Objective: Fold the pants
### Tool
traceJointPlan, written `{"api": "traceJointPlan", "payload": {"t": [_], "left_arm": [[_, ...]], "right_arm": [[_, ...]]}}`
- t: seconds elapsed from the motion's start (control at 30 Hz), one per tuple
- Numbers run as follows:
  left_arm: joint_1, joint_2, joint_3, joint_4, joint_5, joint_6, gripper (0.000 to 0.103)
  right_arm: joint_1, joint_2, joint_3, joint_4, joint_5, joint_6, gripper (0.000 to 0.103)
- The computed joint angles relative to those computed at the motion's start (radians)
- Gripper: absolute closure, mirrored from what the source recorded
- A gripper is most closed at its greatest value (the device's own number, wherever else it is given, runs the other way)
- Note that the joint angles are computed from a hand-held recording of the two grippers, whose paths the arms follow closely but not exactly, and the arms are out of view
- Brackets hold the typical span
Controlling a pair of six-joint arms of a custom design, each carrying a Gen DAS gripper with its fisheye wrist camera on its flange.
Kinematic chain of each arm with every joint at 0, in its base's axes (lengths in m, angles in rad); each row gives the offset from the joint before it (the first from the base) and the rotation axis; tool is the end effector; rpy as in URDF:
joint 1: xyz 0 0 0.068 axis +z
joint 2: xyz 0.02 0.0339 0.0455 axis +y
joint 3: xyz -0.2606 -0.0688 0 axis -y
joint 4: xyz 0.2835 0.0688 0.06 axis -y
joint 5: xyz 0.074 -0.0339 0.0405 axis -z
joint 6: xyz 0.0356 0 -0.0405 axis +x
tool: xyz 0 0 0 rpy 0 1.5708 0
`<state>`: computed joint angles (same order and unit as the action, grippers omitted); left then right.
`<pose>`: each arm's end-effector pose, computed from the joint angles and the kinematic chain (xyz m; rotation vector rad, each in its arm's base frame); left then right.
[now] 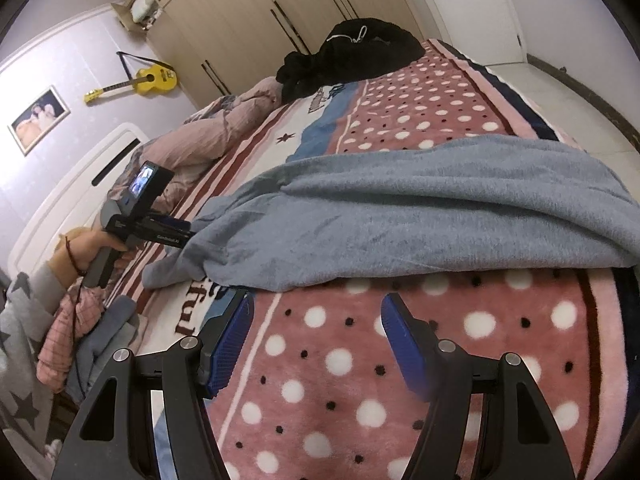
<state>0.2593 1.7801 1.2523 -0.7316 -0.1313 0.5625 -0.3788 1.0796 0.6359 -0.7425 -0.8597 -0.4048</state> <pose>0.3688 0.1026 0.1734 0.4066 2.8586 0.3550 0.2101 -0.0546 0.1856 -0.2402 2.3460 0.8206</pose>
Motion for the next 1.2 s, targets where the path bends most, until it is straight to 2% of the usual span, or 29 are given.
{"api": "traceJointPlan", "payload": {"t": [0.03, 0.07, 0.17, 0.37, 0.4, 0.43, 0.47, 0.5, 0.57, 0.73, 0.8, 0.83, 0.87, 0.97, 1.0, 1.03, 1.2], "left_arm": [[-0.003, -0.004, -0.004, 0.004, -0.008, 0.0, 0.082], [-0.007, -0.01, -0.011, 0.014, -0.022, -0.004, 0.091], [-0.003, -0.02, -0.016, 0.024, -0.046, -0.013, 0.099], [0.005, -0.009, -0.007, 0.062, -0.116, -0.029, 0.098], [0.006, -0.006, -0.002, 0.077, -0.132, -0.04, 0.093], [0.009, 0.007, 0.014, 0.081, -0.142, -0.054, 0.062], [0.012, 0.005, 0.016, 0.085, -0.137, -0.068, 0.024], [0.015, -0.015, -0.004, 0.117, -0.121, -0.071, 0.014], [0.011, -0.034, -0.023, 0.146, -0.099, -0.038, 0.013], [0.021, 0.034, 0.053, 0.058, -0.048, -0.069, 0.013], [0.017, 0.038, 0.052, 0.04, -0.003, -0.067, 0.021], [0.007, 0.034, 0.044, 0.029, 0.01, -0.057, 0.035], [0.0, 0.038, 0.043, 0.015, 0.016, -0.043, 0.043], [-0.009, 0.054, 0.061, -0.035, 0.053, -0.046, 0.081], [-0.014, 0.056, 0.068, -0.05, 0.061, -0.046, 0.087], [-0.022, 0.052, 0.066, -0.055, 0.055, -0.039, 0.098], [-0.048, 0.035, 0.047, -0.018, -0.023, -0.043, 0.1]], "right_arm": [[0.003, 0.005, -0.001, 0.004, 0.0, 0.003, 0.04], [0.007, 0.007, -0.002, 0.009, 0.0, 0.005, 0.04], [0.019, 0.009, -0.006, 0.017, 0.001, 0.009, 0.04], [0.026, 0.008, -0.011, 0.02, -0.005, 0.009, 0.04], [0.027, 0.007, -0.012, 0.022, -0.006, 0.01, 0.04], [0.027, 0.008, -0.013, 0.022, -0.005, 0.011, 0.04], [0.027, 0.008, -0.011, 0.019, -0.005, 0.009, 0.04], [0.028, 0.011, -0.01, 0.018, -0.006, 0.009, 0.04], [0.03, 0.008, -0.011, 0.016, -0.01, 0.01, 0.04], [0.042, 0.002, -0.018, 0.024, -0.017, 0.022, 0.04], [0.049, 0.0, -0.021, 0.025, -0.013, 0.024, 0.04], [0.051, 0.002, -0.022, 0.027, -0.011, 0.024, 0.04], [0.053, 0.004, -0.022, 0.028, -0.01, 0.025, 0.04], [0.058, 0.013, -0.021, 0.033, -0.007, 0.028, 0.04], [0.059, 0.014, -0.022, 0.036, -0.006, 0.03, 0.04], [0.059, 0.016, -0.02, 0.034, -0.007, 0.031, 0.04], [0.06, 0.025, -0.016, 0.024, -0.016, 0.028, 0.04]]}}
